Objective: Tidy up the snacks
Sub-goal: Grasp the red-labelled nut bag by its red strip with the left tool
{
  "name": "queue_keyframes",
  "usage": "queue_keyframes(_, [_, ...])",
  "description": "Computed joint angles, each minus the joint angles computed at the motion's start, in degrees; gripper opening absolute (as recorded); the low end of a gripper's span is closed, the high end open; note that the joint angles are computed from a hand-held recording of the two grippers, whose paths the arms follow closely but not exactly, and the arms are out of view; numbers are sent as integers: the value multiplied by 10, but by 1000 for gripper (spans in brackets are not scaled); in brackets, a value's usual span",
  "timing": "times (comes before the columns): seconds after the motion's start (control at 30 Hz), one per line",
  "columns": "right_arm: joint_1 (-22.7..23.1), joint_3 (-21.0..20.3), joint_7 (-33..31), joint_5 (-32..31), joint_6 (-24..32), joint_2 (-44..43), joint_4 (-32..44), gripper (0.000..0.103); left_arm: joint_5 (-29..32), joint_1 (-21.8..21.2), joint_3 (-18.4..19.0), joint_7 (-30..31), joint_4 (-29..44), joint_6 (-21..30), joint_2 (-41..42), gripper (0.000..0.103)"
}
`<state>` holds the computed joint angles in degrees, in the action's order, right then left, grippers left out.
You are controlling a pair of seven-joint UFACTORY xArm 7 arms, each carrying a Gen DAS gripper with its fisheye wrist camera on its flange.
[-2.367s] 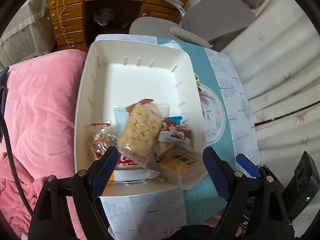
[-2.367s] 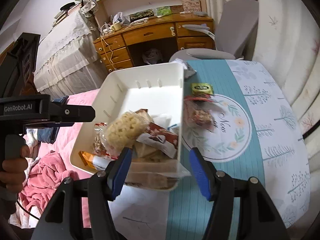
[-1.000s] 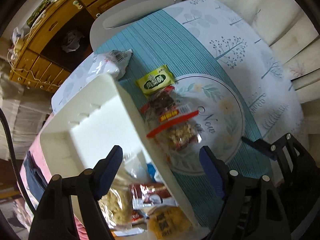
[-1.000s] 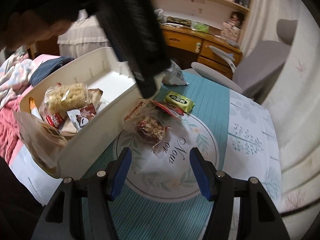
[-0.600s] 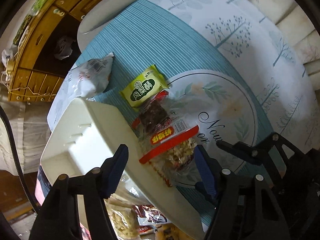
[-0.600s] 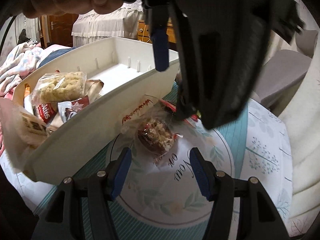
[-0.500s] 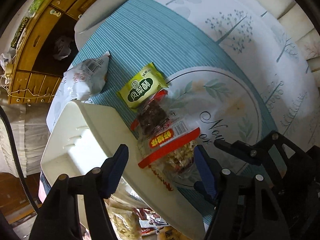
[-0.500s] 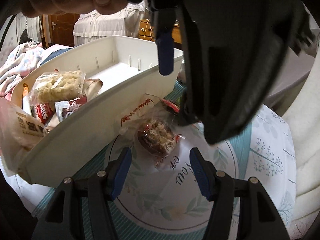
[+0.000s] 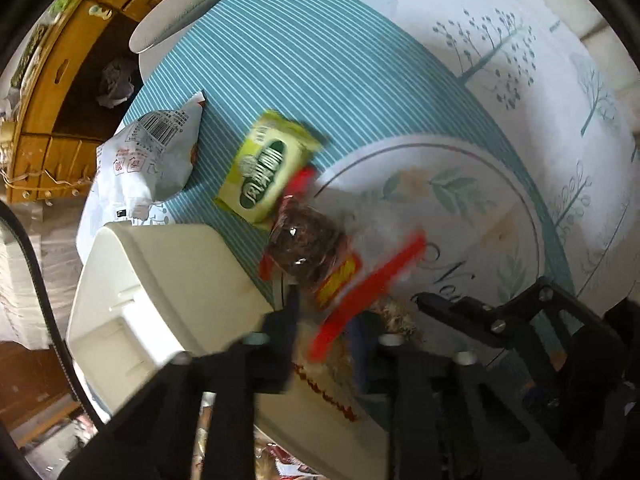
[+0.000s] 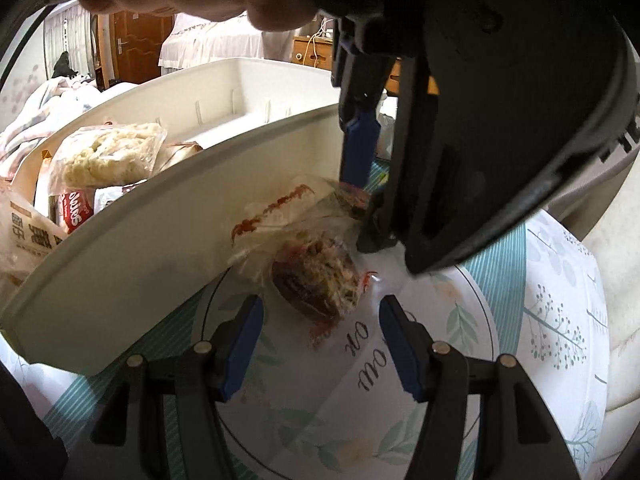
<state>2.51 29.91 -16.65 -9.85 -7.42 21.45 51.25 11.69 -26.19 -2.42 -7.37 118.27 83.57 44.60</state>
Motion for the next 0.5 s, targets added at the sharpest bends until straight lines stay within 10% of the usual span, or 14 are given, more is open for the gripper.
queue_keyframes(0.5, [73,-57,-12,20,17,28,51,61,-151,96,-31,-58,-117,-119,-89,2])
